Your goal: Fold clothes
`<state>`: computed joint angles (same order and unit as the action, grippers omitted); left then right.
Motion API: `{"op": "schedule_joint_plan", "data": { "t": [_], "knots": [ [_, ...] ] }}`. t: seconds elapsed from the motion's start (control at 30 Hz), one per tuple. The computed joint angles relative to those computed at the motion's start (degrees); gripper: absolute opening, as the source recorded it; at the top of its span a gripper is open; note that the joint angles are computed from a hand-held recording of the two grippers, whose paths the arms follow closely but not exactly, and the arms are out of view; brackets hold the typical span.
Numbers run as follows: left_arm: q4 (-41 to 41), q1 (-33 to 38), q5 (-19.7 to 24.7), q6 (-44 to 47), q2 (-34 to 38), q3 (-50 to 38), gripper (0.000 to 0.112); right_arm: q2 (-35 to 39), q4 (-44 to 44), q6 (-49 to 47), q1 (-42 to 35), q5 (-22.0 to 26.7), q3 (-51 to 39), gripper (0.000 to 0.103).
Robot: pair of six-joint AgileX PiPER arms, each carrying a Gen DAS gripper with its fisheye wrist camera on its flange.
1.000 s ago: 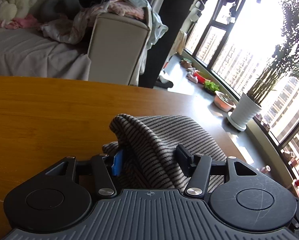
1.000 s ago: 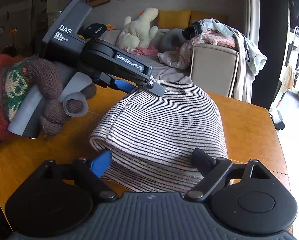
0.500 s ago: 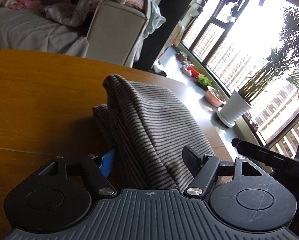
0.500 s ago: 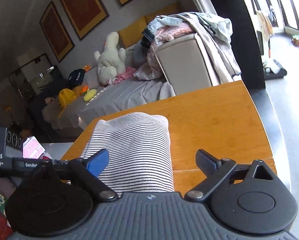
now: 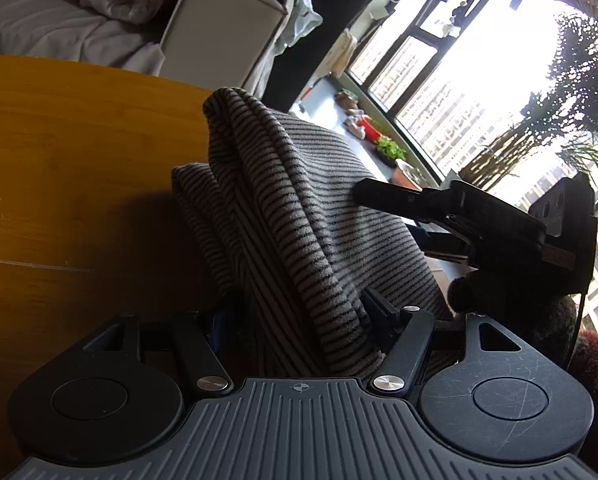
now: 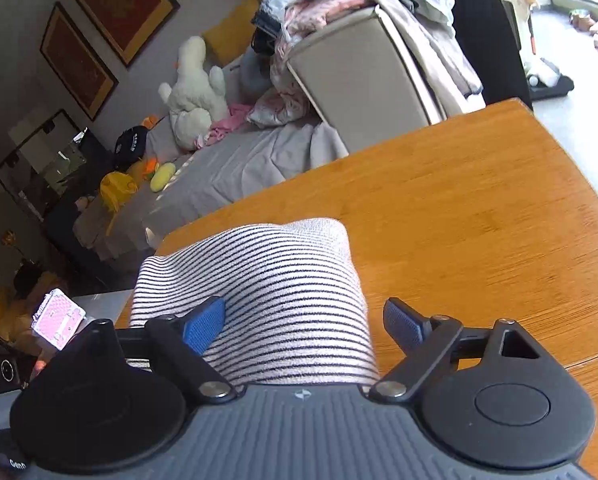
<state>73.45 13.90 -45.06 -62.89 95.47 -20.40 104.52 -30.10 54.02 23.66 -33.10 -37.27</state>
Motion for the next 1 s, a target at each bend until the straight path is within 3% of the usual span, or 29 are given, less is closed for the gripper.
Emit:
{"op": "schedule_joint_plan", "data": {
  "t": [0.13,0.17,0.23,0.3,0.47,0.67,0.93,1.0],
  "knots": [
    [1.4,1.5,-1.0,0.4,1.1,-0.5,0.075,-1.9,1.0,-3.2,0.7,-4.2,1.7,0.065],
    [1.2,1.7,-1.4,1.1,1.5,-0.5,0.076,-2.9,1.4,-3.2,0.8,-3.5,2.1,0.065],
    [0.6,2.1,-2.2,2.4,2.2,-0.3,0.076,-3.3,6.0,-8.0,2.5,3.5,0.8,0.064],
    [-1.1,1.1,-1.8,3.3,1.9,0.1,0.077,-3.6,8.3,-10.4,2.5,5.9,1.2,0.071],
    [1.4,2.4,-2.2,-0.6,-0.4,0.3,0.076,-5.6,-0.7,-2.7,-2.1,0.1,6.8,0.08],
    [3.7,0.9,-0.3,-6.2,0.6,-2.8,0.08,-7.3,-7.5,0.5,-5.0,-2.7,11.5,0.087],
    [-1.1,-2.3,1.7,-2.0,0.2,-1.8,0.079,-6.1,-4.2,-2.9,-3.3,-4.3,12.6,0.087],
    [-1.1,-2.1,1.5,-1.5,0.2,-1.6,0.077,-6.2,-4.2,-3.3,-2.0,-3.8,12.4,0.083]
  ]
}}
